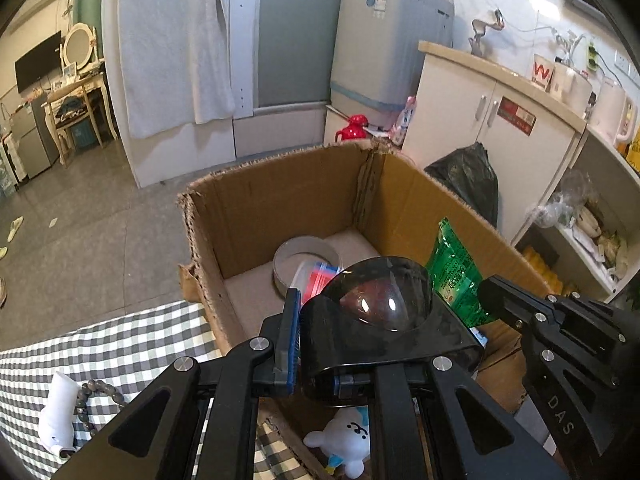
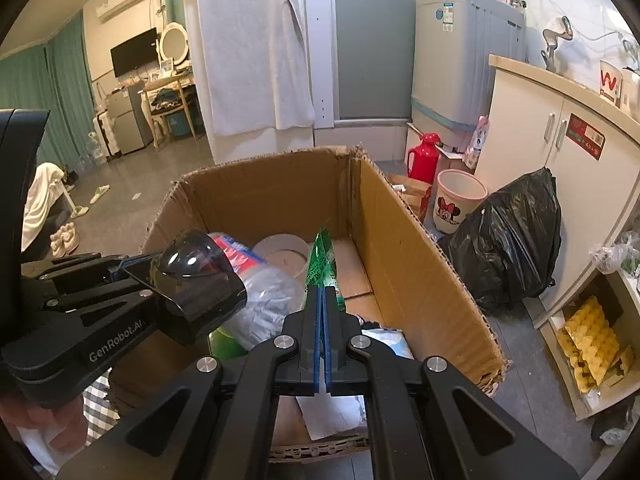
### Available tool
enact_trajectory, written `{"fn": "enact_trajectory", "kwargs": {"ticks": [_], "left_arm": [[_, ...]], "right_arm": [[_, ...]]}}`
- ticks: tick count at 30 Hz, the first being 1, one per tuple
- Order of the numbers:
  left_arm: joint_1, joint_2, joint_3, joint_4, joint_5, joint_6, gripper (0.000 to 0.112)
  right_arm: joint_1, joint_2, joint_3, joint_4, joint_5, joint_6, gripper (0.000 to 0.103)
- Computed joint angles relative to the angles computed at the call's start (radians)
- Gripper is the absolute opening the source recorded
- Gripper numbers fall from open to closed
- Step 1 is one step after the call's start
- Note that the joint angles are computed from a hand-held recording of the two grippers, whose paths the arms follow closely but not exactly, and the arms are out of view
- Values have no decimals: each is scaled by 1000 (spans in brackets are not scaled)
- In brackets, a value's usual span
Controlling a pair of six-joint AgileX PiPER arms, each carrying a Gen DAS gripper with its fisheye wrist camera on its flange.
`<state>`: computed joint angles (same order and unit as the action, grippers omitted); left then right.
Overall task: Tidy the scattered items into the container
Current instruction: 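Open the right gripper to drop the green packet while the left drops the black case, then withdraw both open grippers from the box back over the bed cover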
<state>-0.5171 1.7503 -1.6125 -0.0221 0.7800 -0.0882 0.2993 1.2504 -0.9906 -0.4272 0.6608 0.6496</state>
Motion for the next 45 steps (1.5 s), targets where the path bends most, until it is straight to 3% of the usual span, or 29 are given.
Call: {"fn": "enact_trajectory", "kwargs": {"ticks": [8,12,13,14,16,19,22,30,45], "left_arm": [[-10,32,-21,12,30,6,15],[-20,32,-22,25,35,1,39],[-23,27,-18,32,29,-3,48],[-26,21,-14,43,25,-9,52],[-37,10,-5,72,15,-31,69],[-46,-5,-2,113,7,-67,76],[-43,-22,2,133,-1,-93,87],[-18,-78,4,112,-15,-80,96],[114,-238,63,136,-44,-114,96]], "right_arm": [[-3,21,-7,-8,18,4,0],[29,10,-14,-74,41,76,5],[33,3,-12,-89,42,94,15],[41,1,-14,-108,46,115,32],[69,-16,-7,-196,67,200,40],[82,-51,1,-242,68,250,43],[125,-77,6,-354,101,368,54],[241,-136,14,-561,172,585,61],[471,-131,12,-833,298,840,70]]}}
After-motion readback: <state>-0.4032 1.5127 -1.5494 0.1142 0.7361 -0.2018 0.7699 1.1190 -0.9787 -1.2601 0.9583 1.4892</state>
